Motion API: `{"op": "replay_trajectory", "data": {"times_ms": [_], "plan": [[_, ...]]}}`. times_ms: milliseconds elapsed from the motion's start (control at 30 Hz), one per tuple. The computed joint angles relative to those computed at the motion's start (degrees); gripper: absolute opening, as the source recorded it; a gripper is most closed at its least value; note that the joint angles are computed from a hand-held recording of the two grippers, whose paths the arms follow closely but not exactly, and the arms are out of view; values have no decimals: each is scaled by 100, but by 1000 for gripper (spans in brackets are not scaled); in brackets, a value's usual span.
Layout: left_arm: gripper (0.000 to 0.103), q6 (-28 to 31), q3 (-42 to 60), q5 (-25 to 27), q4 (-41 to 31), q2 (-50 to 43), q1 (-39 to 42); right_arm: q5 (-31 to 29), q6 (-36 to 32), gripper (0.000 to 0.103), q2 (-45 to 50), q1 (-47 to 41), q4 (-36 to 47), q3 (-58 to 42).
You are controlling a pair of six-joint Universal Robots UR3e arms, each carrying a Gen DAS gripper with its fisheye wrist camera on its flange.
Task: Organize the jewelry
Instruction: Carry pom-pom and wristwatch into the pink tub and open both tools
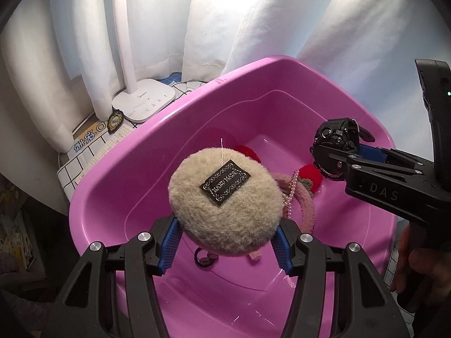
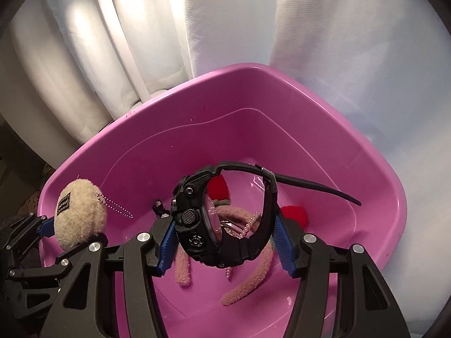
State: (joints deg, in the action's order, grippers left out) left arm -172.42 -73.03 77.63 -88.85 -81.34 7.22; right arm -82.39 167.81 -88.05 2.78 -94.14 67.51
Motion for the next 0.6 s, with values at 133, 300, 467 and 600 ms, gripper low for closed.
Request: {"op": "replay_trajectory", "data": {"times_ms": [133,300,467,600], "plan": [[57,-1,238,-29,-246,-260,18,-132,137,57,402,50,311,-407],[61,10,417,24,-426,-468,-23,-233,345,57,730,113,616,-718],[74,31,601,133,-507,-597,-130,-188,487,58,964,65,913,-1026],[90,-10,681,314,-477,-628,-256,-187,547,62,918,56,781,-925]]}}
